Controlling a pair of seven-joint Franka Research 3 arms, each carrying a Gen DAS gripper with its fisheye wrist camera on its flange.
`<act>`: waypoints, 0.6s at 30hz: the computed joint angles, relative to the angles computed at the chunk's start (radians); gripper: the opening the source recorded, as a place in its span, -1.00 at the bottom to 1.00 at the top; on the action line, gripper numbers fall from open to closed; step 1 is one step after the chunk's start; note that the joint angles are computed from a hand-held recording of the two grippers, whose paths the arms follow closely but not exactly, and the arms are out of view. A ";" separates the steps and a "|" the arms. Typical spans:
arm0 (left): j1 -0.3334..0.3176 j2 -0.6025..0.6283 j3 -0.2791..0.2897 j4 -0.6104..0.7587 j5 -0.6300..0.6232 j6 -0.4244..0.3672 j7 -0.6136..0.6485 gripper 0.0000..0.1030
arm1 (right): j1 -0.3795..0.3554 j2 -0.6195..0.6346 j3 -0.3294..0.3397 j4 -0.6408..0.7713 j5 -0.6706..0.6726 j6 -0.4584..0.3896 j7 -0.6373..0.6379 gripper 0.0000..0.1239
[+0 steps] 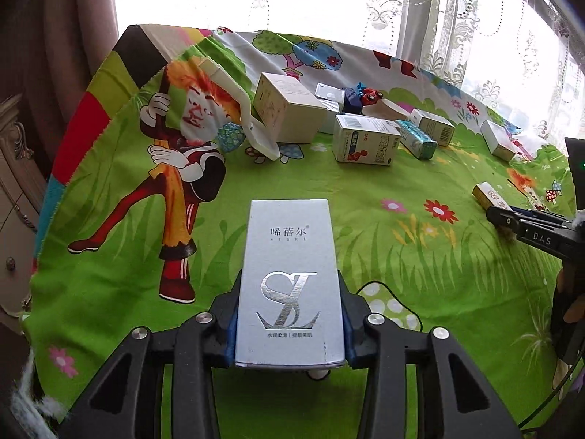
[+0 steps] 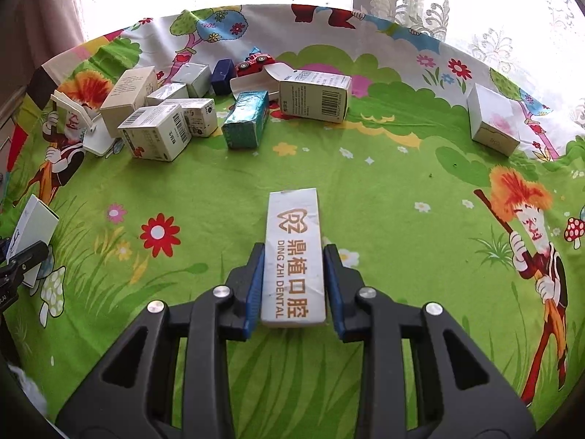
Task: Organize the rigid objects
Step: 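Carry both boxes to the cardboard box and release them inside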
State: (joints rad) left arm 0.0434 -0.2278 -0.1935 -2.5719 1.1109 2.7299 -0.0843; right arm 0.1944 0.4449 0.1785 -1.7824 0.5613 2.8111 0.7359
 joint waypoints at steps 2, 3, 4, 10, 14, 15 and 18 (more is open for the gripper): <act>-0.007 -0.037 -0.006 -0.037 -0.003 -0.003 -0.012 -0.18 | -0.030 -0.067 0.035 -0.098 0.070 0.027 -0.042 -0.43; -0.009 -0.053 -0.006 -0.055 -0.014 0.003 -0.011 -0.18 | -0.040 -0.099 0.049 -0.142 0.109 0.038 -0.065 -0.43; -0.011 -0.068 -0.004 -0.074 -0.028 0.013 -0.007 -0.18 | -0.050 -0.131 0.060 -0.183 0.153 0.043 -0.092 -0.43; -0.011 -0.150 -0.040 -0.149 -0.079 0.021 -0.005 -0.18 | -0.043 -0.279 0.052 -0.354 0.361 0.032 -0.251 -0.43; -0.021 -0.173 -0.062 -0.164 -0.114 0.012 0.022 -0.18 | -0.010 -0.355 0.013 -0.432 0.433 0.017 -0.322 -0.43; -0.024 -0.176 -0.066 -0.168 -0.124 0.012 0.027 -0.18 | -0.001 -0.372 0.000 -0.449 0.443 0.008 -0.330 -0.43; -0.037 -0.181 -0.080 -0.172 -0.150 0.007 0.048 -0.18 | 0.034 -0.424 -0.033 -0.507 0.471 0.022 -0.372 -0.43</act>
